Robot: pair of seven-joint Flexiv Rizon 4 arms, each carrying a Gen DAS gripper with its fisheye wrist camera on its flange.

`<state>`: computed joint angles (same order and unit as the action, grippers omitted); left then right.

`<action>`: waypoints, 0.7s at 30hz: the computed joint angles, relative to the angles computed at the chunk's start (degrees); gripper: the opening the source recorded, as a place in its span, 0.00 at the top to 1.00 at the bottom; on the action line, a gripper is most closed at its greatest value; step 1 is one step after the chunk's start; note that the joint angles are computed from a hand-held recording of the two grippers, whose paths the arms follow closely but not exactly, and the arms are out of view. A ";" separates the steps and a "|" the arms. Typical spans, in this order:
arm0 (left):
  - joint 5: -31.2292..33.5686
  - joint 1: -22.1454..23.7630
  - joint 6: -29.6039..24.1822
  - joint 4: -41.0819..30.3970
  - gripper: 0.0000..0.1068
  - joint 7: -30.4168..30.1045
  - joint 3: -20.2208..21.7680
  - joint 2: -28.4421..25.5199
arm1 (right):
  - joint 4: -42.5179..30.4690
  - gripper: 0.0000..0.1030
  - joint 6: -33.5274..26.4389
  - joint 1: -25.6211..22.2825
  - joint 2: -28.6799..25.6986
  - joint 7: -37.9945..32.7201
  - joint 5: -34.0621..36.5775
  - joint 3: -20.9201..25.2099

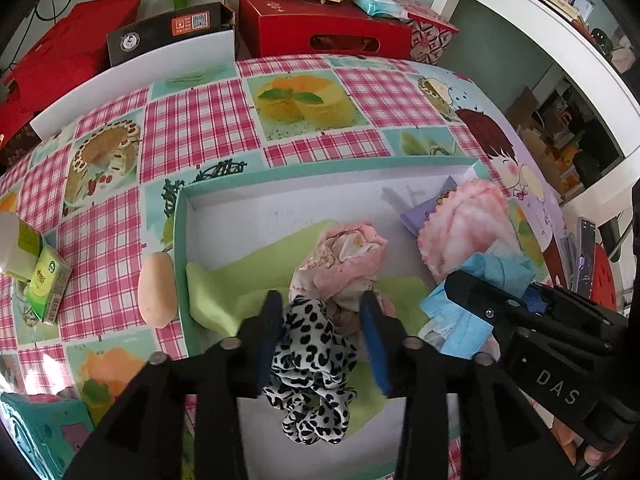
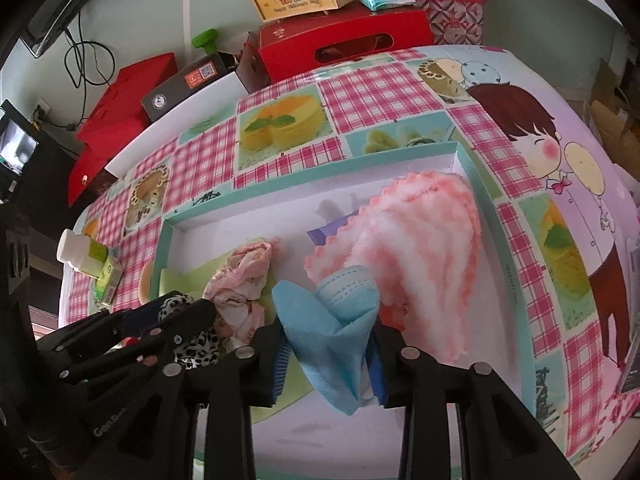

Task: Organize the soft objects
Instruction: 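Lower the scrunchie into the tray and open the left tool while the right tool lowers the mask, then open the right tool over the tray and withdraw both tools toward the table items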

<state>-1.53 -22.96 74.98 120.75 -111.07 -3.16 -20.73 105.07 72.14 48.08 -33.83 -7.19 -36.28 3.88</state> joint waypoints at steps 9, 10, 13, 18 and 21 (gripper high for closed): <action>2.14 -0.70 1.05 0.93 0.47 -2.53 1.46 2.66 | 1.76 0.46 -0.24 2.21 2.54 5.09 -6.28 -3.42; 2.31 -0.61 1.43 1.24 0.44 -2.83 1.49 3.11 | 1.84 0.45 -0.44 2.30 2.77 5.84 -7.31 -3.65; 3.58 -0.69 2.20 1.81 0.42 -4.07 2.09 4.30 | 1.66 0.45 -1.54 1.72 3.09 6.87 -9.00 -2.98; 4.88 -0.22 2.85 2.53 0.41 -5.78 2.58 5.61 | 1.32 0.38 -3.46 0.83 3.33 7.92 -10.69 -1.81; 5.42 0.29 2.94 2.97 0.40 -6.74 2.78 6.03 | 1.13 0.31 -4.41 0.48 3.36 8.42 -11.55 -1.34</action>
<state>3.89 -22.68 77.92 123.72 -117.82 -0.37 -14.70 106.20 67.73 48.55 -30.47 1.24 -47.83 2.54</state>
